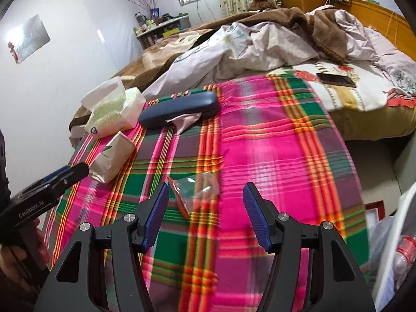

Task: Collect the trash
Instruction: 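Grasp the white paper bag with the left tool while the right tool grasps the clear plastic cup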

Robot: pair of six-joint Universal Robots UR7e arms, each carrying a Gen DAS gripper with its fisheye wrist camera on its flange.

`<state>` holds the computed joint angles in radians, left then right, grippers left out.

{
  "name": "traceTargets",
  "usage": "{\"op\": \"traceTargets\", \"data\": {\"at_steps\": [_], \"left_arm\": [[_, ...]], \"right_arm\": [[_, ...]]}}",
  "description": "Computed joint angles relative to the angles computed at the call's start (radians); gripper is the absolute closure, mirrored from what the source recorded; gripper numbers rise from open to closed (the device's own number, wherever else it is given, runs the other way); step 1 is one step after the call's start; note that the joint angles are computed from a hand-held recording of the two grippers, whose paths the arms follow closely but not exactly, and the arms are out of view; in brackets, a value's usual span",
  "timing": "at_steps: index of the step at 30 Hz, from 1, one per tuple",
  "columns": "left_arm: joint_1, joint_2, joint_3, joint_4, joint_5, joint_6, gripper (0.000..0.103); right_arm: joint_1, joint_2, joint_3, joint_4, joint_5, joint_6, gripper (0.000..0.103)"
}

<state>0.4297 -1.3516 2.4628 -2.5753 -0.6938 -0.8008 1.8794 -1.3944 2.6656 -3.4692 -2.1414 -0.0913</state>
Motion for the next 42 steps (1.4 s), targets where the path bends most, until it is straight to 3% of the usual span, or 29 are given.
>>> {"op": "traceTargets", "data": {"at_steps": [7,10,18,23,28,29,31,32,42], "left_arm": [[0.1,0.062,-0.039,-0.089,-0.037,0.121,0.028],[0.13,0.085,-0.052,-0.106,-0.056,0.147,0.028],[0.167,0.122,-0.065,-0.147,-0.102,0.204,0.028],[0.162,0.12,-0.057,-0.17,-0.114,0.216,0.029],[0.154,0.122,-0.05,-0.177,-0.117,0.211,0.042],[0.15,0.121,-0.048,-0.172,-0.112,0.204,0.043],[0.144,0.12,-0.046,-0.168,-0.112,0.199,0.052],[0.137,0.117,-0.043,-0.168,-0.113,0.203,0.054],[0.05,0.111,-0.028,-0.121,-0.096,0.141,0.058]], "right_arm": [[-0.026,0.06,-0.022,-0.015,0.038,-0.021,0.042],[-0.012,0.104,-0.033,-0.044,-0.012,-0.048,0.042],[-0.009,0.138,-0.047,-0.053,-0.06,-0.077,0.042],[-0.008,0.145,-0.054,-0.049,-0.069,-0.089,0.042],[-0.02,0.128,-0.043,-0.048,-0.044,-0.066,0.043],[-0.018,0.129,-0.042,-0.049,-0.047,-0.065,0.045],[-0.01,0.14,-0.041,-0.064,-0.066,-0.063,0.06],[-0.005,0.142,-0.041,-0.068,-0.073,-0.066,0.06],[-0.009,0.091,-0.012,-0.06,-0.033,-0.065,0.06]]}}
